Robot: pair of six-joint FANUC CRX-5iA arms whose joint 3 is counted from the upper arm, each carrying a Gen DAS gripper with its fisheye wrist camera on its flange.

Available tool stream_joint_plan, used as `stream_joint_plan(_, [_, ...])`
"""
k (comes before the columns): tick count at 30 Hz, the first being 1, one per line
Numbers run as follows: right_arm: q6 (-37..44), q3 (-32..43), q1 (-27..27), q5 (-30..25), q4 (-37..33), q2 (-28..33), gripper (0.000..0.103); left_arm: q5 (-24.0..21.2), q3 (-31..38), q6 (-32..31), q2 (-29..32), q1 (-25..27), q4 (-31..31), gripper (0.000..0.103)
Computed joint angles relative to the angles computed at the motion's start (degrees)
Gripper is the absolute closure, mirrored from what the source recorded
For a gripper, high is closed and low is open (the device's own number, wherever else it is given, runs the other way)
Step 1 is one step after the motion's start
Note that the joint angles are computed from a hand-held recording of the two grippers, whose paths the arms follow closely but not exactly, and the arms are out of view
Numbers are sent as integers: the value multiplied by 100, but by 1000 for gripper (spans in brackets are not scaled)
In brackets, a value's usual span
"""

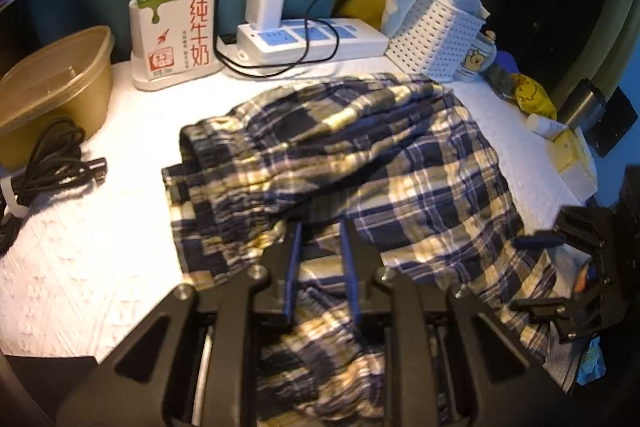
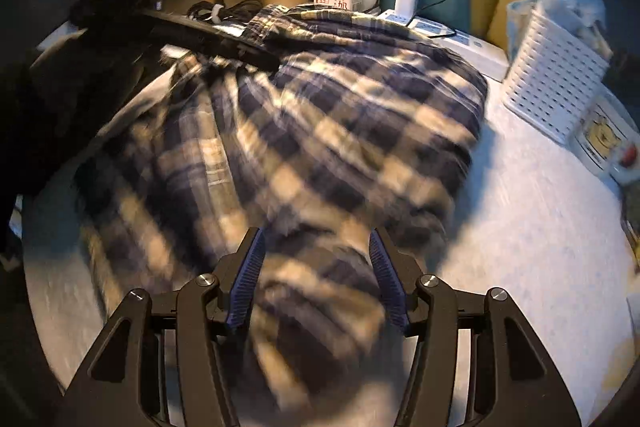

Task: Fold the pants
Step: 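Smooth the folded pants with the left gripper while the right gripper presses the fabric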

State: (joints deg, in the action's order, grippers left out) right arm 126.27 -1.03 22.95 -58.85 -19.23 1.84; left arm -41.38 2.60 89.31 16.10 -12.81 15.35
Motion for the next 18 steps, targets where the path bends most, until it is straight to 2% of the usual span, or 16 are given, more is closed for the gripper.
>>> stream_joint_plan(3, [95,-123,-141,-103,-6,-138,45,-100,55,227,-52,-22,-169,83])
stream_joint_plan(5, [-22,-174,-123,-167,196,-223,45,-236,189,618,-151,-130,-614,83])
stream_joint_plan(7, [36,-228,-288,-71,3,-413,45,-206,187,696,-306,-246,-825,83])
stream_joint_plan(10, [59,-310,-475,187,-254,-627,47,88,-187,344,-640,-342,-466,82])
stream_joint_plan(12, [6,-356,-553,233,-416,-696,57,168,-361,194,-709,-388,-236,82])
stream_joint_plan(13, [-44,-378,-531,262,-422,-689,66,142,-377,199,-681,-405,-214,82])
stream_joint_plan(15, [-285,-469,-383,323,-217,-645,80,-63,-249,547,-516,-451,-456,83])
stream_joint_plan(16, [-390,-531,-297,300,-83,-618,92,-137,-236,676,-470,-441,-506,83])
stream_joint_plan(18, [-464,-727,-159,314,108,-704,94,-99,-405,744,-489,-407,-441,83])
